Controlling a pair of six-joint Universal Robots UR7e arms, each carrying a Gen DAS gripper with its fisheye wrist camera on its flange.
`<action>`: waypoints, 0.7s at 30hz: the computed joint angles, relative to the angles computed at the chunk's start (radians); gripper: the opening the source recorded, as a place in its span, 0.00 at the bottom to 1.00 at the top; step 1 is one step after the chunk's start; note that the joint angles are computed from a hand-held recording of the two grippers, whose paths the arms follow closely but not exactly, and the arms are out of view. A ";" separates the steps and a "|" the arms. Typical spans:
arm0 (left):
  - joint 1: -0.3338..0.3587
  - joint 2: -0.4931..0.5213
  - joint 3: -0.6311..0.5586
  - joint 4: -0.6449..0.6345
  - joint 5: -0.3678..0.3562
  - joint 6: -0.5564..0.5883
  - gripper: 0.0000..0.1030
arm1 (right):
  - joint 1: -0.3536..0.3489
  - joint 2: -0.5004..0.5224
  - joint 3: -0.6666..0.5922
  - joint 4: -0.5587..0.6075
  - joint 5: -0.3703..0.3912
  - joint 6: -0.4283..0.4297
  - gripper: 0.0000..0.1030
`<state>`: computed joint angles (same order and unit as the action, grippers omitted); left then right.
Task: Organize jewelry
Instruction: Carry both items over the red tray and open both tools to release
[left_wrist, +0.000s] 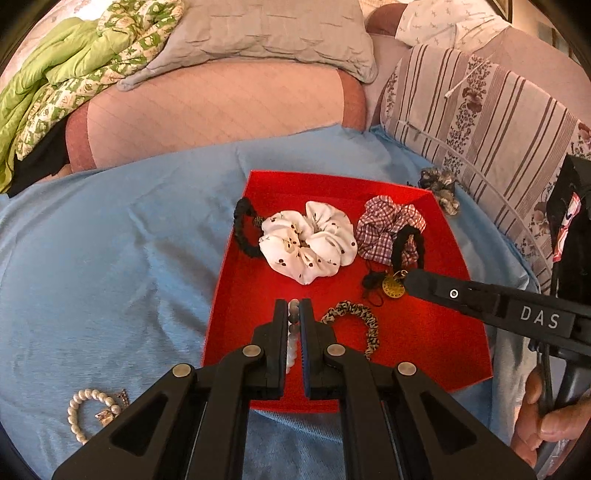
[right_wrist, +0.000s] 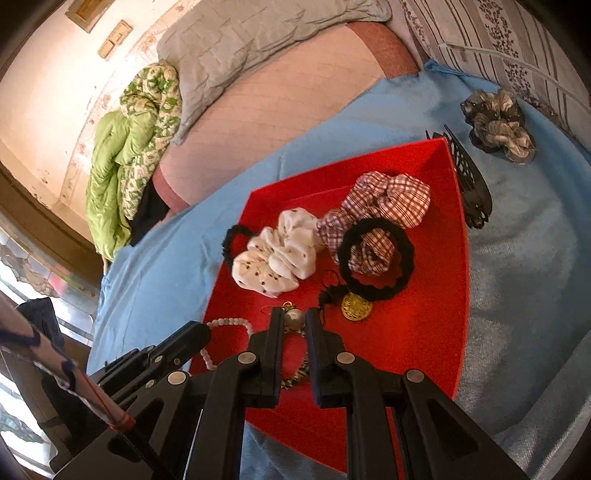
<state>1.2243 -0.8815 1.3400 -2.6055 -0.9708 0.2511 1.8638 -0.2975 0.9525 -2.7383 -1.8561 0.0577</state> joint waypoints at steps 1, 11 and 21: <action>0.001 0.005 -0.002 0.000 0.005 0.002 0.05 | 0.000 0.002 -0.004 0.010 -0.005 0.001 0.13; 0.006 0.020 0.001 -0.005 0.026 0.008 0.05 | 0.000 0.014 -0.023 0.058 -0.054 0.003 0.13; 0.007 0.027 0.012 -0.011 0.039 0.010 0.06 | 0.005 0.018 -0.025 0.077 -0.089 0.001 0.13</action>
<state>1.2308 -0.8548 1.3517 -2.6161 -0.9316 0.2614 1.8692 -0.2796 0.9277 -2.6612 -1.9449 0.0585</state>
